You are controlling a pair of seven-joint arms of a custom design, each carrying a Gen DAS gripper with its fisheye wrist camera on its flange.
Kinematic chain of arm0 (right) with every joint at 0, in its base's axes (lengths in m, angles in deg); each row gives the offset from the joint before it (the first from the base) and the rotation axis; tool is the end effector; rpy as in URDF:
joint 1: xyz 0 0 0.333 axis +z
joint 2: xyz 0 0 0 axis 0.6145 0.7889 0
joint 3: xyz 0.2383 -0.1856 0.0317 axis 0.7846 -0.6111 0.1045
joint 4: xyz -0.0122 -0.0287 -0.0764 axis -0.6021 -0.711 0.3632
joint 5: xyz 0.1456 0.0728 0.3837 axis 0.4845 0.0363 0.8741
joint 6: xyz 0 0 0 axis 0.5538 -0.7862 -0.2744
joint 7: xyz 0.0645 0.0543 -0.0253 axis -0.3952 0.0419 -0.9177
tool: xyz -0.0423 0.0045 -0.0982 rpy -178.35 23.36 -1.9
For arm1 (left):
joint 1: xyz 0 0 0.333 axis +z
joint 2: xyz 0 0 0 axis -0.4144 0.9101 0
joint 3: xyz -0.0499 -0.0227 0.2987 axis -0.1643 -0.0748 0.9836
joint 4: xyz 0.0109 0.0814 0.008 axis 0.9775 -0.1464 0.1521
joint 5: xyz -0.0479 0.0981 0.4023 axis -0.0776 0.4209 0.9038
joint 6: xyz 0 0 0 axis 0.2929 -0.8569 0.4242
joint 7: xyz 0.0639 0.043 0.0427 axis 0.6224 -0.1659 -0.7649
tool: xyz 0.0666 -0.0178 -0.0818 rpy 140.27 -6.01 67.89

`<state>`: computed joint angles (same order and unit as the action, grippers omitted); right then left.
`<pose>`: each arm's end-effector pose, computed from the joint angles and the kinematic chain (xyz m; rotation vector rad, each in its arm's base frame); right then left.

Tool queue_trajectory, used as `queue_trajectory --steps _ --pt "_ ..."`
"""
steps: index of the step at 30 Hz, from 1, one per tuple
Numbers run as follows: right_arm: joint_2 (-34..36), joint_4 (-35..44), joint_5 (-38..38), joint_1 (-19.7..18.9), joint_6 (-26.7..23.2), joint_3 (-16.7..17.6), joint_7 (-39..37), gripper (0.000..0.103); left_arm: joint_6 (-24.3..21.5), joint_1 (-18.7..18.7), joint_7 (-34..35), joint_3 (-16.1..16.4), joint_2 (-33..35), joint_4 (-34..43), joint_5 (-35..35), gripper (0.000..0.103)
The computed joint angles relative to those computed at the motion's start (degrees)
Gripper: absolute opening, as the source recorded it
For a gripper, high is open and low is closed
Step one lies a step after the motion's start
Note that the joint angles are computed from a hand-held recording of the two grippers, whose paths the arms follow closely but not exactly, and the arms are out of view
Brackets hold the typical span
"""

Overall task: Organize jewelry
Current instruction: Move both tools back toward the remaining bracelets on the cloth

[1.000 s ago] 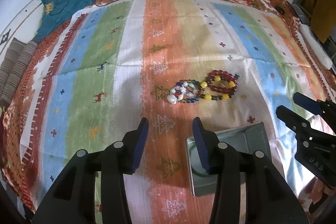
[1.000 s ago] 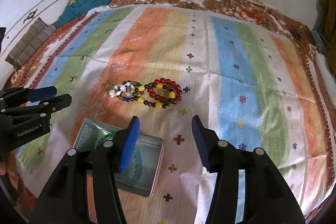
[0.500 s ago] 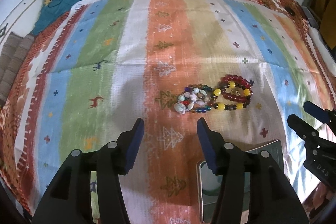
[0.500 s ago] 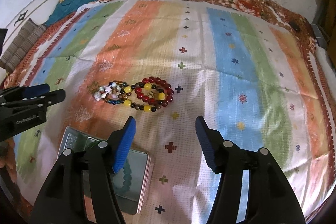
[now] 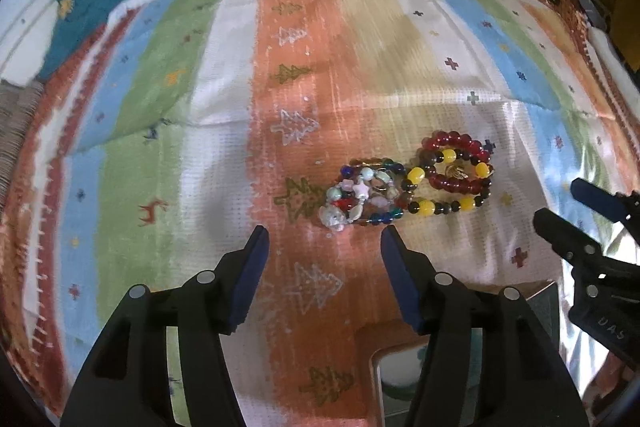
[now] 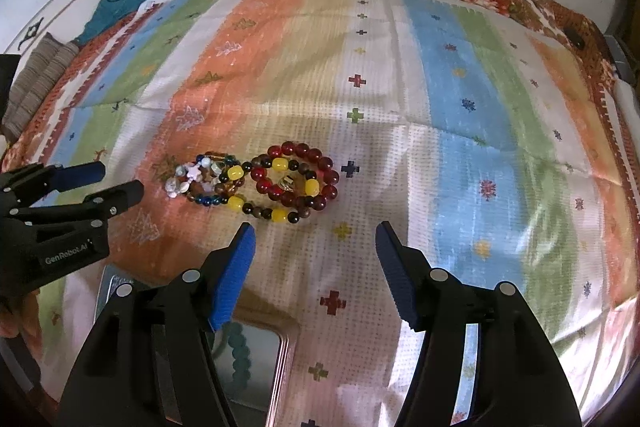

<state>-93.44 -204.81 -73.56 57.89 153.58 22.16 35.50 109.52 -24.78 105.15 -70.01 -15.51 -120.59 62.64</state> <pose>0.4876 0.1763 0.3817 -2.2964 1.3948 -0.3704 0.4367 -0.0975 0.4085 -2.2014 1.8186 -0.3939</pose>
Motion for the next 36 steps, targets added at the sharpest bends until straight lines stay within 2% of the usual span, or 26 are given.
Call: queue_trajectory --steps 3,10,13,31,32,33,35,36 --pt "1.39 0.97 -1.12 -0.39 -0.11 0.37 0.69 0.062 -0.05 -0.85 1.40 1.25 1.30 0.49 -2.20 0.059" --pt "4.15 3.28 -1.33 -1.08 -0.80 1.21 1.51 0.062 0.28 0.20 1.31 0.85 4.28 1.94 -0.69 0.060" --pt "4.98 3.72 -2.41 -1.63 0.38 1.72 3.16 0.062 0.38 0.20 1.69 1.21 5.87 2.83 -0.59 0.060" --pt "11.25 8.29 -4.12 -3.73 -1.52 3.60 3.91 0.062 1.23 -0.55 3.86 2.58 13.21 6.44 -0.85 0.057" --pt "11.49 8.50 -3.64 -3.84 -1.64 3.75 3.43 0.060 1.25 -0.46 3.58 2.52 13.46 6.50 -0.42 0.056" --pt "11.92 8.97 -3.22 -3.95 -2.09 3.87 2.94 0.052 1.38 -0.50 3.59 2.59 13.66 6.58 -0.39 0.053" --pt "12.45 9.47 -4.33 -4.10 -2.64 3.91 4.02 0.046 2.17 -1.05 5.02 3.16 13.59 6.26 -1.98 0.048" --pt "12.80 9.80 -4.27 -4.24 -3.07 3.97 3.98 0.043 2.27 -1.21 5.85 3.34 13.65 6.31 -2.47 0.039"
